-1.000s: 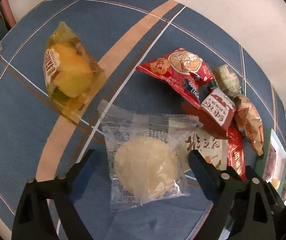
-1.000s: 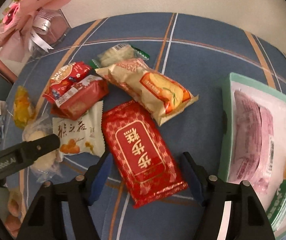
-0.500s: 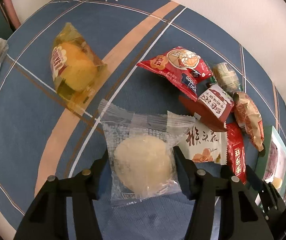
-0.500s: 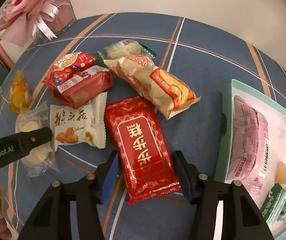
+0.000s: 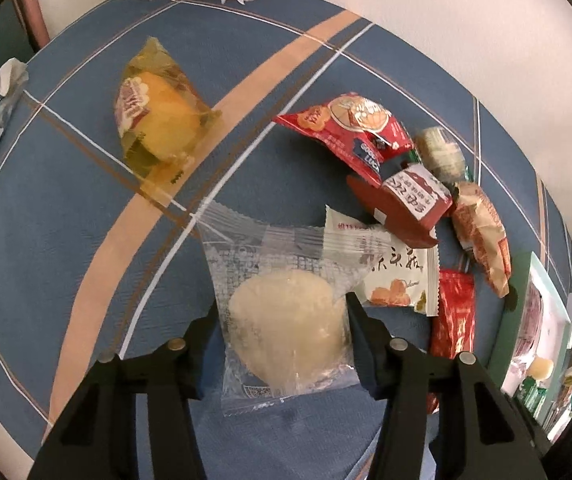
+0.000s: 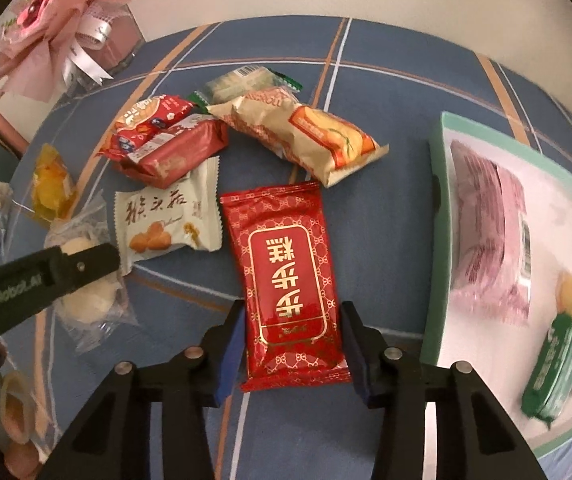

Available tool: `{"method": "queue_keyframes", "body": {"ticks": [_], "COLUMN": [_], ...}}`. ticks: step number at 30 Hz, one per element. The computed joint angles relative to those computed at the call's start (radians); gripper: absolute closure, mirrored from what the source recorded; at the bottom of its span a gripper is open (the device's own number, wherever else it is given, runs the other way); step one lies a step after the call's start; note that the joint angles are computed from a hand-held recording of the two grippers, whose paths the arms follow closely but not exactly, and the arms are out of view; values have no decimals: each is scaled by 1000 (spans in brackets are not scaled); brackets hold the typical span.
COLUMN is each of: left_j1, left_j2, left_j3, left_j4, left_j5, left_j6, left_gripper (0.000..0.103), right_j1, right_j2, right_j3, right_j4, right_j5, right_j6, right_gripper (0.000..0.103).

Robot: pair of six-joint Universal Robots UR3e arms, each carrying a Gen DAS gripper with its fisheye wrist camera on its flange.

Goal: Organize snacks
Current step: 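Grasp the clear-wrapped cream bun with the left tool while the right tool grasps the red packet, then carry the cream bun and red packet into the white tray and open both tools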

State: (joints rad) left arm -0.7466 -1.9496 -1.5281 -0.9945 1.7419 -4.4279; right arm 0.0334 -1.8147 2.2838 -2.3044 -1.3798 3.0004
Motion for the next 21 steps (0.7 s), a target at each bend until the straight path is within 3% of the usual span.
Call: {"method": "queue_keyframes", "body": {"ticks": [3,15,21], "left_j1": [-1,-84,-111], "left_j2": [32,59,-25], "left_j3": [-22,167,299], "left_j4": [27,-117,-121], "left_j5": [4,127,131], "left_j6": [-6,-5,20], "left_gripper": [47,47,47], "right_j1": [-29,-271,-329], "right_j2": [-60,-396,-430], "right_j3": [3,-92,-133], "right_j4": [58,480,522], "right_j5": [19,133,142], "right_j6": [-13,-170,-199], "right_gripper": [55,56,56]}}
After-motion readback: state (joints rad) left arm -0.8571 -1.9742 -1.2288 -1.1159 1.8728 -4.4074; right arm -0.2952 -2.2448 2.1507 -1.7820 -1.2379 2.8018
